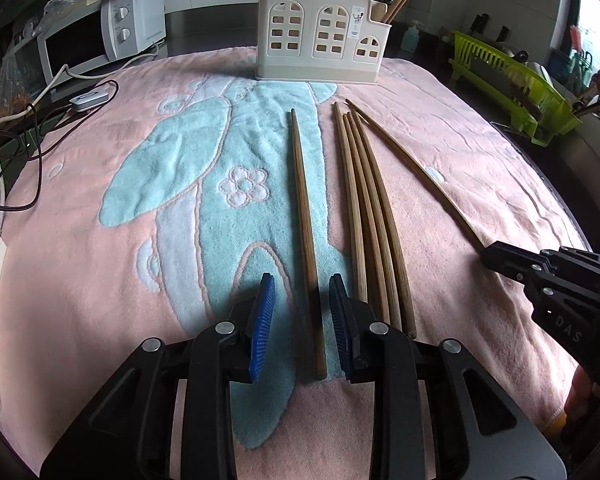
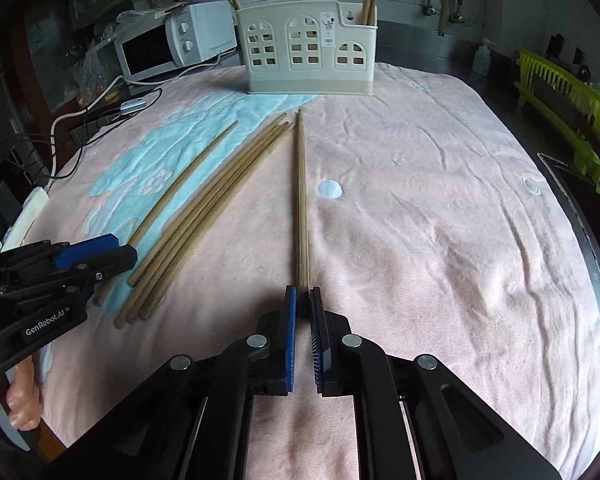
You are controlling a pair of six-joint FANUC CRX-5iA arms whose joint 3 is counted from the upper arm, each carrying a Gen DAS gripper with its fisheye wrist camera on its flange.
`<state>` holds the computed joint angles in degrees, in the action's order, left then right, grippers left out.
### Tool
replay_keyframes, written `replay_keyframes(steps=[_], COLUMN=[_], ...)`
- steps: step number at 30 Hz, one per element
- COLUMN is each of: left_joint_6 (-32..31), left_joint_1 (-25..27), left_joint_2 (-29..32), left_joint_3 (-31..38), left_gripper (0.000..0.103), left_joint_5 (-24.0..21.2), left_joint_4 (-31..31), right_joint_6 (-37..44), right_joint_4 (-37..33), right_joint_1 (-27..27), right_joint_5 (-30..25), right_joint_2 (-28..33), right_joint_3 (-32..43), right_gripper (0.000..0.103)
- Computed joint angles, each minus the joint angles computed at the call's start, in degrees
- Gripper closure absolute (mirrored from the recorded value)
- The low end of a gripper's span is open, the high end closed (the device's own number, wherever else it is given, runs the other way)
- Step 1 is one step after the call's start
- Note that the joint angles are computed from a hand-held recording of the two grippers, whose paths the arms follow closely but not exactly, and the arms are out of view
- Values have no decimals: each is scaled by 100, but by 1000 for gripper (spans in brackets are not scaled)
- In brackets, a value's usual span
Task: Organize utensils
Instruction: 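Close the left tool on a chopstick while the right tool closes on another, then lift both chopsticks and lower them into the white holder with both tools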
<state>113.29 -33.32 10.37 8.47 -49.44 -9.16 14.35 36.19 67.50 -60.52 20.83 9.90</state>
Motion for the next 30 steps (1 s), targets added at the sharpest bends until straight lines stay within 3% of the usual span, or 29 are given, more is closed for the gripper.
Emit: replay_keyframes(steps=[3, 7, 12, 22, 30], left_joint_6=[162, 542, 528, 316, 286], left_joint_1=[-82, -292, -221, -33, 8], left_joint_2=[68, 180, 162, 61, -85], left_joint_3=[140, 411, 412, 174, 81], left_gripper=[76, 86, 97, 97, 97], left_joint_5=[-121, -430, -472, -200, -32], left_joint_4=[-218, -772, -681, -255, -226], right_joint_6=[42, 3, 16, -173, -367], right_joint_4=[8, 42, 43, 130, 638], right_joint_1=[1, 0, -11, -26, 34], right_joint_5=[28, 78, 149, 271, 210], right_joint_2=[33, 63, 18, -88, -278], right_joint_3=[20, 26, -39, -212, -369], right_gripper=[92, 90, 91, 96, 96])
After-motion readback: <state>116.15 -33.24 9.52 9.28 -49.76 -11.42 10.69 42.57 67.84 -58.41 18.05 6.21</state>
